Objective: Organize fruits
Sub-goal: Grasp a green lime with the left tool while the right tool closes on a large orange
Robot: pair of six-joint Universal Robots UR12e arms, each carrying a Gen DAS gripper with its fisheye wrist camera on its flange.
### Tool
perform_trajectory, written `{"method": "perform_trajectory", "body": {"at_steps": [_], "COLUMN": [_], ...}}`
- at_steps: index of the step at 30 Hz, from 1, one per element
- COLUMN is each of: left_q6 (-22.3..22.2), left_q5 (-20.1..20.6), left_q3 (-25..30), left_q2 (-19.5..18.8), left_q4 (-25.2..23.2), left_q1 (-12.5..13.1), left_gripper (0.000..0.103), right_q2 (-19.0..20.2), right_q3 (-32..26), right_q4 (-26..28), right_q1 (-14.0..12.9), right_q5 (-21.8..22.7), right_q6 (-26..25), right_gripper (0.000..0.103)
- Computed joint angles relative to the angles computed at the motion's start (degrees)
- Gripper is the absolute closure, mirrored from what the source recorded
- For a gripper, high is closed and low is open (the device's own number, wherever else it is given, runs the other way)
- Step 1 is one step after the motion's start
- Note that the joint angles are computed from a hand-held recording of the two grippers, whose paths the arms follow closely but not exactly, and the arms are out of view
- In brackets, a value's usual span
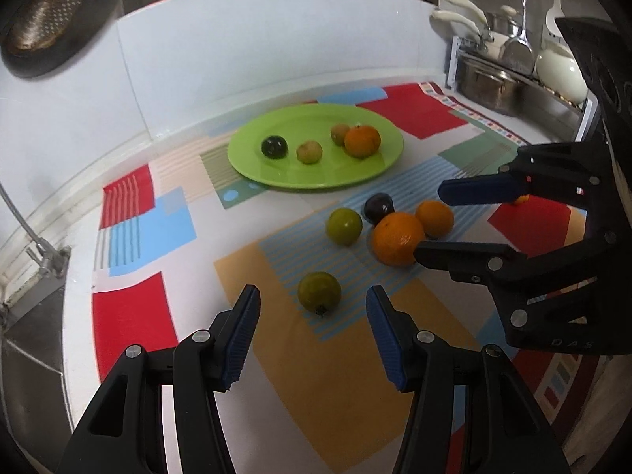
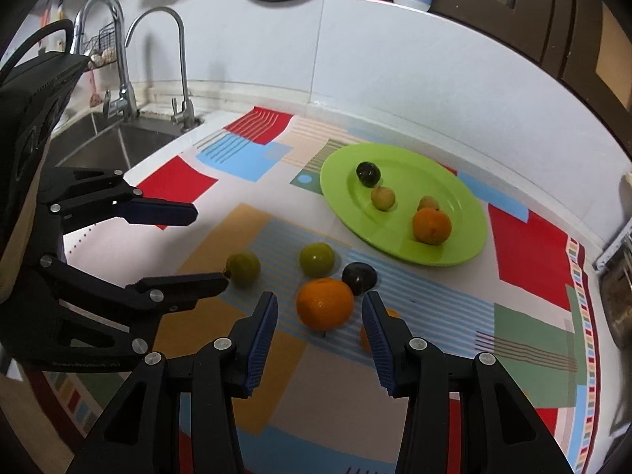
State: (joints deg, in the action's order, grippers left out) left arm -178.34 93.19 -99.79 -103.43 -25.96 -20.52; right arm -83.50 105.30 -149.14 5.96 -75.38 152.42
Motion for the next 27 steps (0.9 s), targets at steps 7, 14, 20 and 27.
{"method": "perform_trajectory", "body": {"at_steps": [7, 14, 20, 27], "left_q6": [-0.12, -0.78, -1.78, -2.04], "left_q5": [-1.06, -2.84, -4.31, -4.07], "left_q3": [1.19, 2.17, 2.8, 2.72], "left_q2": [-1.31, -2.22, -2.76, -2.61], "left_q4": [-2.35, -3.79, -5.5, -5.54], "left_q1": [0.36, 0.8, 1.07, 0.91], "left_gripper": [0.051, 0.065, 0.074, 0.075], "right_q2": [1.09, 2.18, 2.77, 2.88], "right_q3": [-0.67, -1.64, -2.06, -1.98], "right_q4": [1.42, 3.6, 3.85, 3.27], "right_q1": [0.06, -0.18, 0.1, 0.17], "right_q5": [-0.23, 0.93, 0.49, -0.05], "right_q6": [-1.58, -2.02, -2.8, -2.54], "right_gripper": [0.057, 0.057, 0.057, 0.062]}}
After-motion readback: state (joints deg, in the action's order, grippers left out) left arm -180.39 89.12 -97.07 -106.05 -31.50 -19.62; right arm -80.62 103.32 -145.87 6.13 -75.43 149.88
